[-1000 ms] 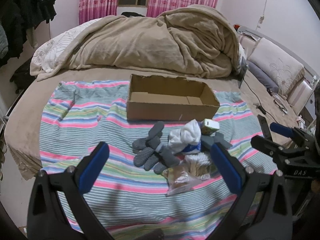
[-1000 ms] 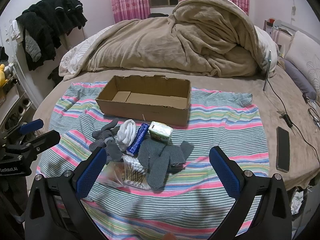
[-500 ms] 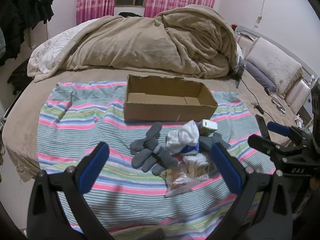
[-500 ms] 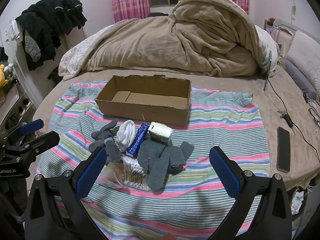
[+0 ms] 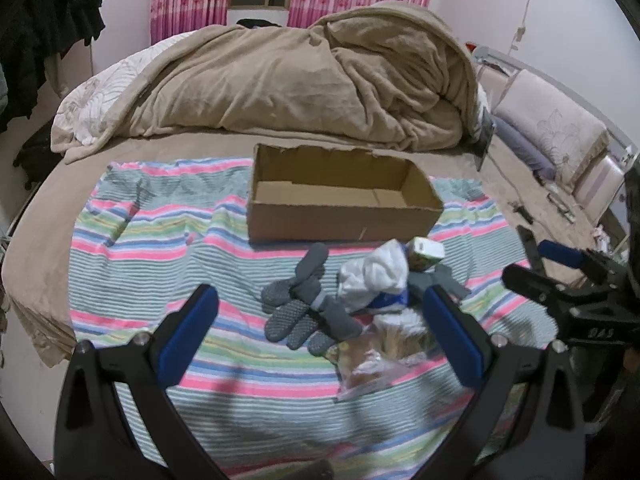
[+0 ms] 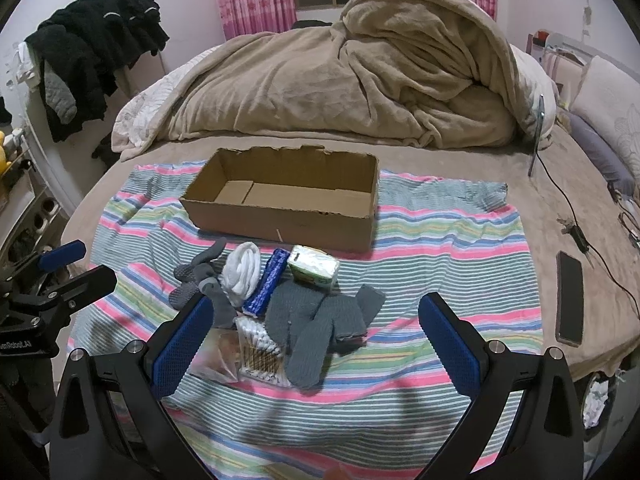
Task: Organize objects
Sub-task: 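Move both grippers toward the grey gloves in the pile, then grasp a grey glove with the left gripper while the right gripper grasps another grey glove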
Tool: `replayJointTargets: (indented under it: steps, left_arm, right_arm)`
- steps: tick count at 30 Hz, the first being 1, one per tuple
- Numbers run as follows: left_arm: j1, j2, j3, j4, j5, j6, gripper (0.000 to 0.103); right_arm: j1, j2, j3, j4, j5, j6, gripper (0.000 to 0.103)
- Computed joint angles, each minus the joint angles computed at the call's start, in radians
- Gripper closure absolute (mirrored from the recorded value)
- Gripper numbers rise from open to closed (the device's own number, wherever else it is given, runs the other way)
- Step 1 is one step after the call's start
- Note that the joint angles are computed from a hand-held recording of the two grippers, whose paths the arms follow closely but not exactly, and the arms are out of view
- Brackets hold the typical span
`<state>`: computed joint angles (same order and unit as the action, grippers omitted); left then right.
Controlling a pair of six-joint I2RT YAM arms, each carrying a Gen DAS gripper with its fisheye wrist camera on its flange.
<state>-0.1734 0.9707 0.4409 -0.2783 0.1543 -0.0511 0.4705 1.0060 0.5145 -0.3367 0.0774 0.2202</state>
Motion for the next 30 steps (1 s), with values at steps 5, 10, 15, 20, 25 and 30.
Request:
replayJointTargets:
  steps: [5,10,15,20,25,30]
  left_arm:
    - [0.009,0.124,0.0,0.092,-0.001,0.012,0.001]
    - [0.011,0.248,0.01,0.177,0.003,0.014,0.001]
    - [0.013,0.39,0.028,0.258,0.003,0.022,0.001]
    - [0.01,0.532,0.054,0.336,0.011,0.027,0.003]
    - [0.0,0.661,0.098,0.379,0.007,0.03,0.008]
    - [-0.006,0.77,0.138,0.413,0.006,0.032,0.017]
  right_arm:
    - [-0.058,0.077,0.003,0.055,-0.043,-0.023,0.0]
    - [-0.1,0.16,0.005,0.108,-0.073,-0.042,0.0]
    - [-0.135,0.258,0.005,0.174,-0.1,-0.063,0.001]
    - [-0.179,0.362,0.019,0.233,-0.139,-0.081,0.002]
    - [-0.214,0.48,0.042,0.285,-0.172,-0.096,0.005]
    - [-0.229,0.589,0.066,0.325,-0.201,-0.098,0.005]
